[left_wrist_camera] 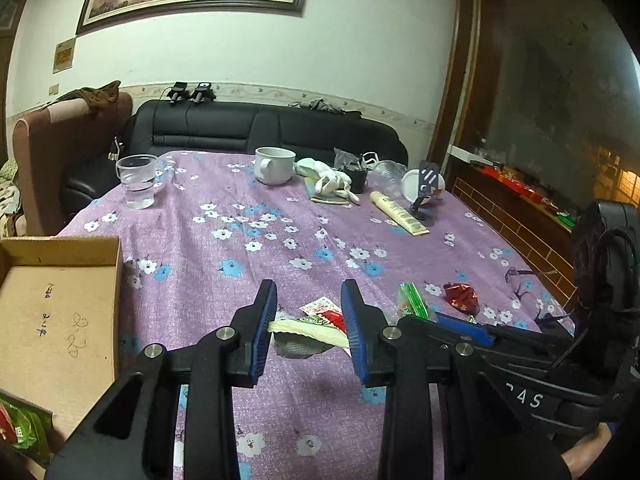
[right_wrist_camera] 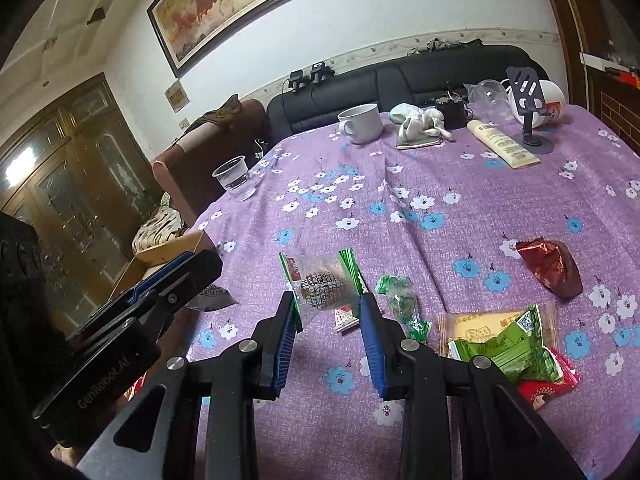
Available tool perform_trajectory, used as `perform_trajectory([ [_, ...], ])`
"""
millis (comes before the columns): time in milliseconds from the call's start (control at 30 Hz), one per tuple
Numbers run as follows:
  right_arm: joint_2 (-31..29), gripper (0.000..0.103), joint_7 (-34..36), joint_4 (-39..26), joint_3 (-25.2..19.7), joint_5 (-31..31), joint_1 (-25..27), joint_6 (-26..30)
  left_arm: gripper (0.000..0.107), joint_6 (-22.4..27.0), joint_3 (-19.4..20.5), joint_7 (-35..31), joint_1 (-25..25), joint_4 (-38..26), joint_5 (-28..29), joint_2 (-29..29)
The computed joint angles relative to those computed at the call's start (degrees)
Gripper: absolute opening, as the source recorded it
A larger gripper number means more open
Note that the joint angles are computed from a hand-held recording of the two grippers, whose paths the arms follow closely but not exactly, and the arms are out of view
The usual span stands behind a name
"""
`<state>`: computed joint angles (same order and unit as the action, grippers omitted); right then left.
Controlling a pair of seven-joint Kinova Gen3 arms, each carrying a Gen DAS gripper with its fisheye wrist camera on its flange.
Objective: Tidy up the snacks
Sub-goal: 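Carry the white packet and clear packet over the cardboard box with both tools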
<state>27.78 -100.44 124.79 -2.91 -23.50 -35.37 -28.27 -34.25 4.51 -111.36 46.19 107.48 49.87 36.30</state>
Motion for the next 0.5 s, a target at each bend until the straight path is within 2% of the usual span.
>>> perform_trajectory([
  [133,0.1,0.032,-0.3,0.0,-0.3,0.7,0.3,-0.2,0.031,1.4,0.6,2.8,-1.0,1.3,-0.1,-1.4],
  [267,0.3,0.032,-1.4,-0.5,-1.4,2.3,1.5,0.7,0.031,0.5,0.5,4.3,-0.8,4.1,0.2,-3.6],
  [500,-0.6,0.032,0.3,-3.1,-0.4,1.6,-1.8,5.4,0.031,-4.5,1.1,7.9,-1.9,11.9,-0.1,-8.6],
])
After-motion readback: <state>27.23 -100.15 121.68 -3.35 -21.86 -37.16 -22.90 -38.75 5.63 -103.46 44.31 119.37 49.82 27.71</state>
